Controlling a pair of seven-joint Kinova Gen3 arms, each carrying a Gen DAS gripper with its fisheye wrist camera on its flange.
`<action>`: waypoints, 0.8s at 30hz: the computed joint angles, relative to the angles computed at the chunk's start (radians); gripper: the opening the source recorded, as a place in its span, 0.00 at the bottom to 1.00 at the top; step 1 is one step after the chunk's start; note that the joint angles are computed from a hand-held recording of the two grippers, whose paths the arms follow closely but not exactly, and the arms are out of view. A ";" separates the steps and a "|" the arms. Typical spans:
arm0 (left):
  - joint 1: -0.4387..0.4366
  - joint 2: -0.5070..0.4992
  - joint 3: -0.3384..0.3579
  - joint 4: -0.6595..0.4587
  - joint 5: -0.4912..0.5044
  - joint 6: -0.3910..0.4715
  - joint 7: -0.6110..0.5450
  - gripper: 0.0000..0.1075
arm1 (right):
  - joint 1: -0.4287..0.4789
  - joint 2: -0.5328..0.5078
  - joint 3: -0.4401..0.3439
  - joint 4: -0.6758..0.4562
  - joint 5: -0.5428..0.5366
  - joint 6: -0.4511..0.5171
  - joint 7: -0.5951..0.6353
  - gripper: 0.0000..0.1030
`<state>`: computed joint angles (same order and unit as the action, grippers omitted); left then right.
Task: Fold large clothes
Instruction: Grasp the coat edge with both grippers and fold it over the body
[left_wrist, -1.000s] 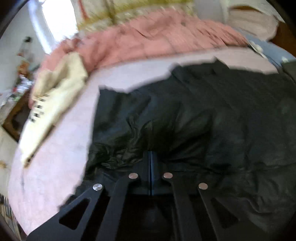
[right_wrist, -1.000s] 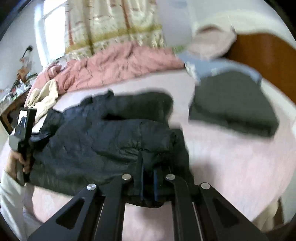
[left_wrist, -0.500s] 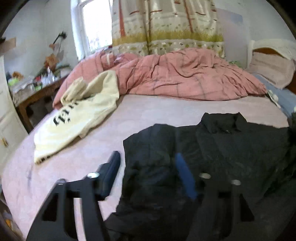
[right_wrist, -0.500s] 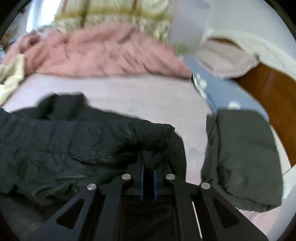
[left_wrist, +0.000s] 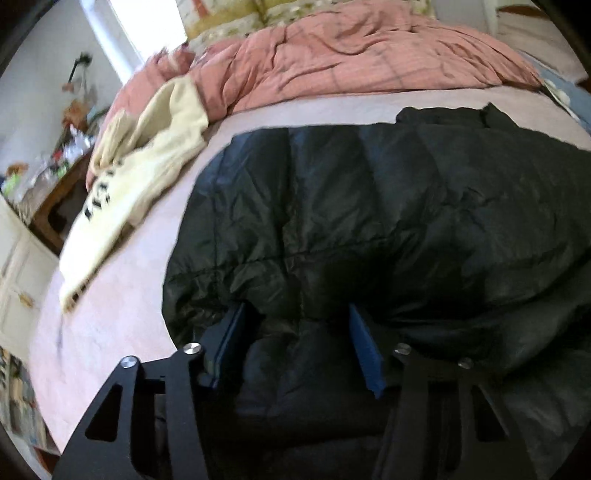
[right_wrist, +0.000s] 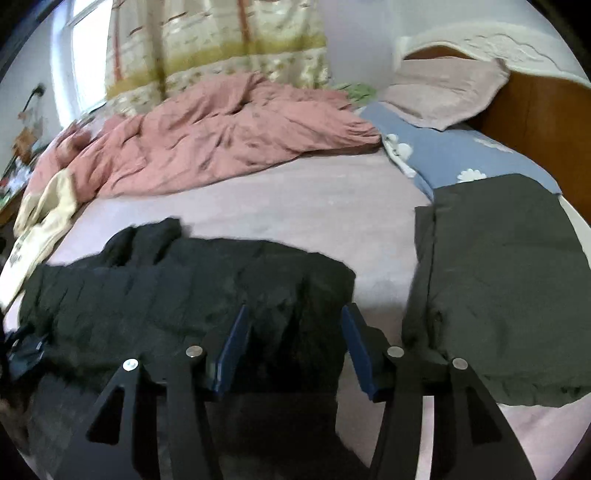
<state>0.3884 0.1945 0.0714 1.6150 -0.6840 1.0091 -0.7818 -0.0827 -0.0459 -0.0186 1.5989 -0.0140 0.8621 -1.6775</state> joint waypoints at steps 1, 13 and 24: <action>-0.004 -0.005 -0.001 0.007 0.007 -0.009 0.000 0.50 | -0.046 -0.002 0.039 -0.001 -0.026 0.040 0.017 0.53; -0.064 -0.112 -0.006 0.093 0.073 -0.159 -0.010 0.50 | 0.026 0.065 -0.165 0.052 0.228 0.074 -0.173 0.53; -0.189 -0.148 0.028 0.121 0.253 -0.267 -0.133 0.41 | 0.078 -0.047 -0.119 0.100 0.064 -0.145 -0.112 0.31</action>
<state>0.1995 0.0469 0.0997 1.7357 -0.4313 0.7420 -0.9152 -0.0051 -0.0934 -0.1373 1.6988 0.0504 0.7172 -1.7896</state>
